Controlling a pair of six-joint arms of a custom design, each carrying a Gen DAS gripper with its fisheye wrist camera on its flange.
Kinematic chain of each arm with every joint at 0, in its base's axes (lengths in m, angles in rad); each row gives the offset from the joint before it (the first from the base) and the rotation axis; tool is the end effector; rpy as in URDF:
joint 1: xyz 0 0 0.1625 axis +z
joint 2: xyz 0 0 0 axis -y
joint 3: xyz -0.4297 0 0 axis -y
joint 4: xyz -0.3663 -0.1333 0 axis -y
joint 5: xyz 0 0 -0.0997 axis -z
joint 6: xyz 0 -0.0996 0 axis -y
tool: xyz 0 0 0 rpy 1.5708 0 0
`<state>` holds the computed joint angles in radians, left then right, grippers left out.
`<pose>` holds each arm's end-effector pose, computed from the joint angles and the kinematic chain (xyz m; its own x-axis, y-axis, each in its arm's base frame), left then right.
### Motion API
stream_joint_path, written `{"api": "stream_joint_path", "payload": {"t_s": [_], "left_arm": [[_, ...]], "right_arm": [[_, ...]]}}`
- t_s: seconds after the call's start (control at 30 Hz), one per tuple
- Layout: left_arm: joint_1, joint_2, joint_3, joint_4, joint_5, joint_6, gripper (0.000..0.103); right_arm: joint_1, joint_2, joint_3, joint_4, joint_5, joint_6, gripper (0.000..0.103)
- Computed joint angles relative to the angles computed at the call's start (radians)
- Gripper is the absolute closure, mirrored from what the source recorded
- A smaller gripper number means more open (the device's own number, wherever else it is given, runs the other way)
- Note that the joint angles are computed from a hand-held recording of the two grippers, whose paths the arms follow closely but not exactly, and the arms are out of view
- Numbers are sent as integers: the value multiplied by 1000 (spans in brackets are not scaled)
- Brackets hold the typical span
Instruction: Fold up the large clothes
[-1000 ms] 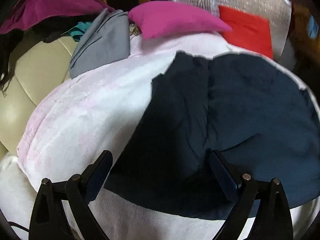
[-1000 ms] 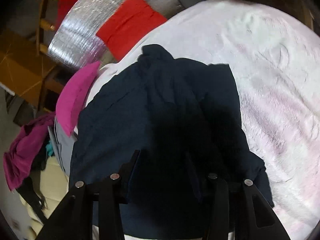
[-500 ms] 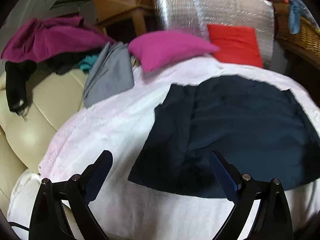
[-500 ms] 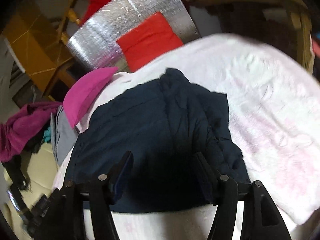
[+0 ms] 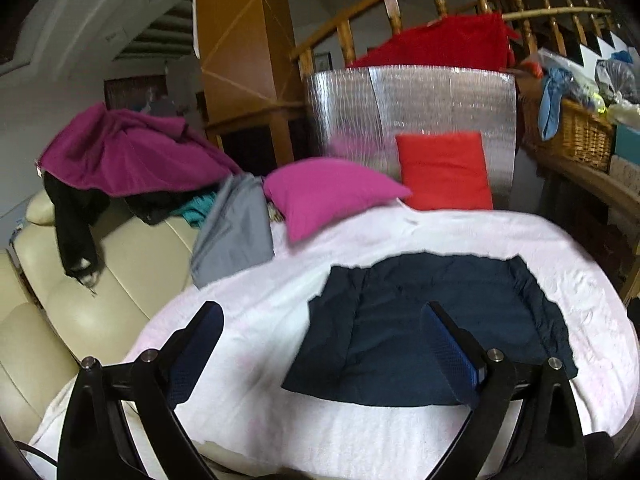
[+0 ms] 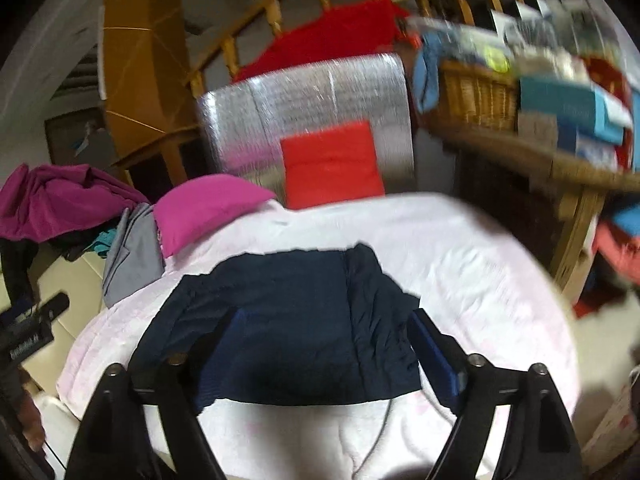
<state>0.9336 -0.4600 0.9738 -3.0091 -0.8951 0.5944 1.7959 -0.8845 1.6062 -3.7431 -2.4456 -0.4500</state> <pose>-0.3343 -0.7804 0.2060 -0.5650 0.3232 -0.7591 0.8144 0.3658 -0.4505 0.1944 -0.5942 0.3442 -0.7042 0.4890 0.5147 -0.3699 0.3660 -0.8539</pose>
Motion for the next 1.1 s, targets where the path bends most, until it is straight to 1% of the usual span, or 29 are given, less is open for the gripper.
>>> {"api": "stream_joint_path", "payload": {"t_s": [0.17,0.3,0.4,0.5,0.67,0.8,0.97,1.1], "left_arm": [[-21,-47,68,-101,-12,37,3],[-38,-83,115,-152,-9,52,3],[-51,-114,160,-194,-12,72,3],[-58,-132,184,-209,-11,78,2],[-60,-142,193,-190,-11,55,2],[-63,-134,190,-197,4,54,2],[-63,-133,191,-183,5,48,2],[-66,-136,203,-197,9,53,2]], "right_arm": [[63,3,15,-81,-31,-75,17],[103,14,6,-145,-49,-133,16],[122,20,4,-176,-48,-152,16],[136,31,-6,-195,-56,-169,15],[132,34,-6,-181,-55,-154,14],[126,35,-4,-170,-58,-125,14],[122,38,-2,-167,-61,-114,14],[121,39,2,-168,-59,-104,14]]}}
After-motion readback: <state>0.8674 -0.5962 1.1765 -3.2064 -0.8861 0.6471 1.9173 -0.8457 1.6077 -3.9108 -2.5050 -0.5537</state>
